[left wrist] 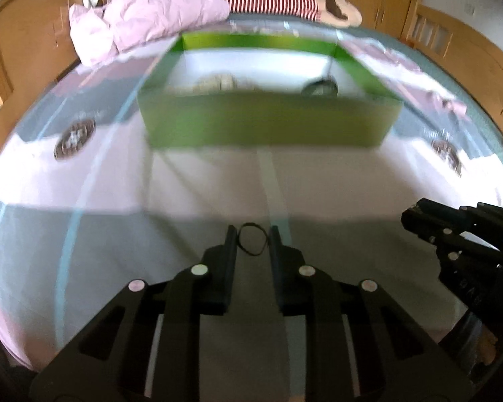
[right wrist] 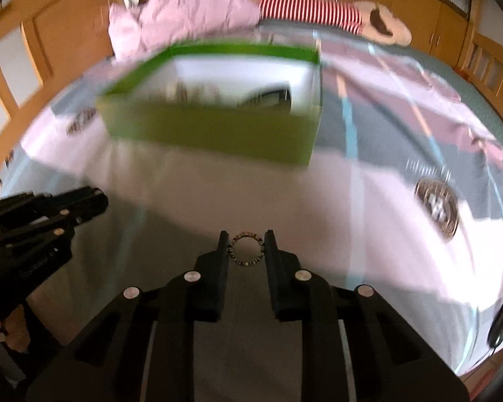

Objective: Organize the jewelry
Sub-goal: 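Carry both rings over the green box and open both tools to drop them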

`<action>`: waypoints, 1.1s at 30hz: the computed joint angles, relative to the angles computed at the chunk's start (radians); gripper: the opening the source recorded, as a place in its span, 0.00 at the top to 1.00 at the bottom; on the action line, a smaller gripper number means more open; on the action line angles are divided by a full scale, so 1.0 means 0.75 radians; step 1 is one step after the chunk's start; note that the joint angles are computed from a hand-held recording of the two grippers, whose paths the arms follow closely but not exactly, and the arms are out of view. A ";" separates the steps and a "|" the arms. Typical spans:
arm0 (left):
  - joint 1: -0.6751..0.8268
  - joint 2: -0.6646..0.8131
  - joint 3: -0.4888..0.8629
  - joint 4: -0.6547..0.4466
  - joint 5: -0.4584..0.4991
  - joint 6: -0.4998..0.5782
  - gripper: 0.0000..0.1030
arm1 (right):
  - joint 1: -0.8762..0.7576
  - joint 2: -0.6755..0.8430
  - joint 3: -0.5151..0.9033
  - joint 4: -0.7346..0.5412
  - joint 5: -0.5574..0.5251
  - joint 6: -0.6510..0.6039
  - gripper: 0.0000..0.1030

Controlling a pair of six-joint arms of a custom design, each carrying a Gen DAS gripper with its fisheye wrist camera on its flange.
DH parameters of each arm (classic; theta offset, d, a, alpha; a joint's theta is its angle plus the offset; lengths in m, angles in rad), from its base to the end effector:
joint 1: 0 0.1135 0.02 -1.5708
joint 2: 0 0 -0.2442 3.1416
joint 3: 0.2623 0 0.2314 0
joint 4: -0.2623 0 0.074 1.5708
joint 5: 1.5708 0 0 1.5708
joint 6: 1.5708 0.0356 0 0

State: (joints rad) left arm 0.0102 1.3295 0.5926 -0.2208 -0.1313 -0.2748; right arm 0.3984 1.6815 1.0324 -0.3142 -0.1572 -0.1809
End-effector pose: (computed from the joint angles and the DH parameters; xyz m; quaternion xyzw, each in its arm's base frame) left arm 0.2303 0.0070 0.1555 -0.1547 0.9389 0.0223 0.3067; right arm 0.2961 0.1307 0.1793 -0.2942 0.9049 0.1068 0.2883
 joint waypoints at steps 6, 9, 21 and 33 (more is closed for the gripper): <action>0.165 0.100 0.375 -0.091 0.080 0.121 0.81 | 0.011 0.142 0.469 -0.126 -0.021 0.082 0.79; 0.231 0.261 0.620 -0.127 0.090 0.168 0.81 | 0.032 0.298 0.733 -0.180 -0.001 0.119 0.79; 0.293 0.769 1.044 -0.179 0.203 0.176 0.81 | 0.074 0.786 1.181 -0.328 0.093 0.184 0.79; 0.228 0.661 0.928 -0.100 0.054 0.195 0.26 | 0.084 0.598 0.920 -0.150 0.169 0.198 0.17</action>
